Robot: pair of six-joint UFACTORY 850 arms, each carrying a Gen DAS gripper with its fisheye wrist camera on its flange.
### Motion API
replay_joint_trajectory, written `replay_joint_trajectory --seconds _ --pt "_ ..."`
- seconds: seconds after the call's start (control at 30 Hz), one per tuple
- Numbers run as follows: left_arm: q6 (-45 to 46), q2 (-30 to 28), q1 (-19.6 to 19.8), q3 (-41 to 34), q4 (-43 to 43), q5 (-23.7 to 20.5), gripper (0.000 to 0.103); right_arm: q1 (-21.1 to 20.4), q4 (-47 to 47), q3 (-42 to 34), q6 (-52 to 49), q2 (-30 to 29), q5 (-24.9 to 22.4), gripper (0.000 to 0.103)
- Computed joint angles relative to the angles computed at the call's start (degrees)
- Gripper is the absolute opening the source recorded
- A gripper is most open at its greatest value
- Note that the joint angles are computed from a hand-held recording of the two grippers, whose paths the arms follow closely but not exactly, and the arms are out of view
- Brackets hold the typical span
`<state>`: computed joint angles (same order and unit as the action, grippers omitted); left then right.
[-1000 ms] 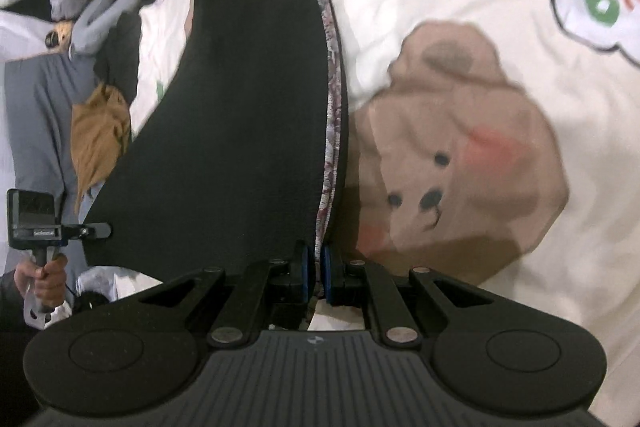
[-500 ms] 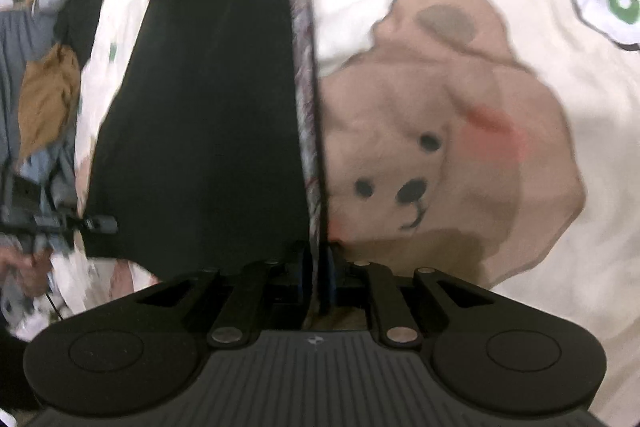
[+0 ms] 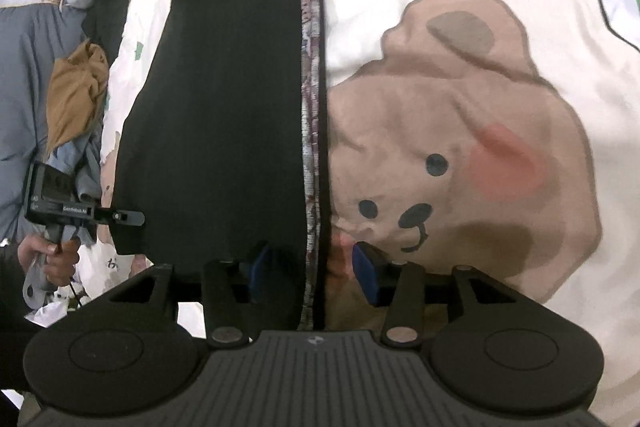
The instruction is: Fold clothes
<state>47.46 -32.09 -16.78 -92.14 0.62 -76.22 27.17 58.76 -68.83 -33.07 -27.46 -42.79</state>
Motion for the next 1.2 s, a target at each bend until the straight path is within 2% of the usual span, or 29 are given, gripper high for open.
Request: replay_joint_trajectory --seconds 0.03,0.17,0.2,0.23,0.3,0.33,0.4,0.47,0.53,0.7,0.87,1.03,1.2 --pt "-0.2 -0.2 0.1 -0.2 -0.3 -0.2 0.014 0.2 0.6 -0.2 -1.0 -0.2 -0.1 0.063" --pt "-0.6 -1.0 0.8 -0.9 -1.8 -1.1 0.014 1.4 1.3 -1.9 -3.9 -1.2 -0.4 0.063" --pt "-0.5 -1.0 0.8 -0.8 -1.9 -1.1 0.014 1.4 1.0 -2.0 -4.6 -1.1 -0.5 0.059" --pt "-0.2 -0.9 0.7 -0.7 -1.7 -1.1 0.014 1.2 0.1 -1.8 -4.9 -0.9 -0.6 0.046" --pt "-0.2 -0.7 0.4 -0.7 -1.1 -1.1 0.015 0.5 -2.8 -1.9 -4.1 -0.6 -1.1 0.032" --pt "-0.3 -0.7 0.3 -0.7 -0.7 -1.2 0.017 0.1 -3.7 -2.1 -3.1 -0.7 -1.3 0.033" --pt "-0.3 -0.2 -0.3 -1.1 0.2 -0.9 0.026 -0.6 -4.4 -2.9 -2.3 -0.5 -1.1 0.033" --pt "-0.1 0.4 -0.8 -1.7 0.9 -0.6 0.052 -1.2 -4.6 -3.8 -2.0 -0.2 -0.6 0.035" --pt "0.5 0.8 -1.3 -3.0 1.2 -0.5 0.061 -1.7 -4.7 -5.0 -1.7 -0.2 0.1 0.044" --pt "2.8 0.1 -2.9 -8.0 2.0 -0.4 0.061 -2.8 -5.5 -9.2 -0.4 -0.9 4.0 0.045" --pt "3.7 -4.2 -5.4 -16.3 0.2 1.3 0.061 -3.2 -10.9 -17.5 3.0 -4.9 7.0 0.045" --pt "8.4 -7.5 -9.2 -21.7 -2.2 4.4 0.061 -2.4 -18.4 -29.8 7.7 -12.3 9.2 0.045" --pt "10.3 -10.7 -15.3 -23.9 -3.0 8.6 0.059 0.3 -29.4 -47.7 17.2 -23.2 8.6 0.045"
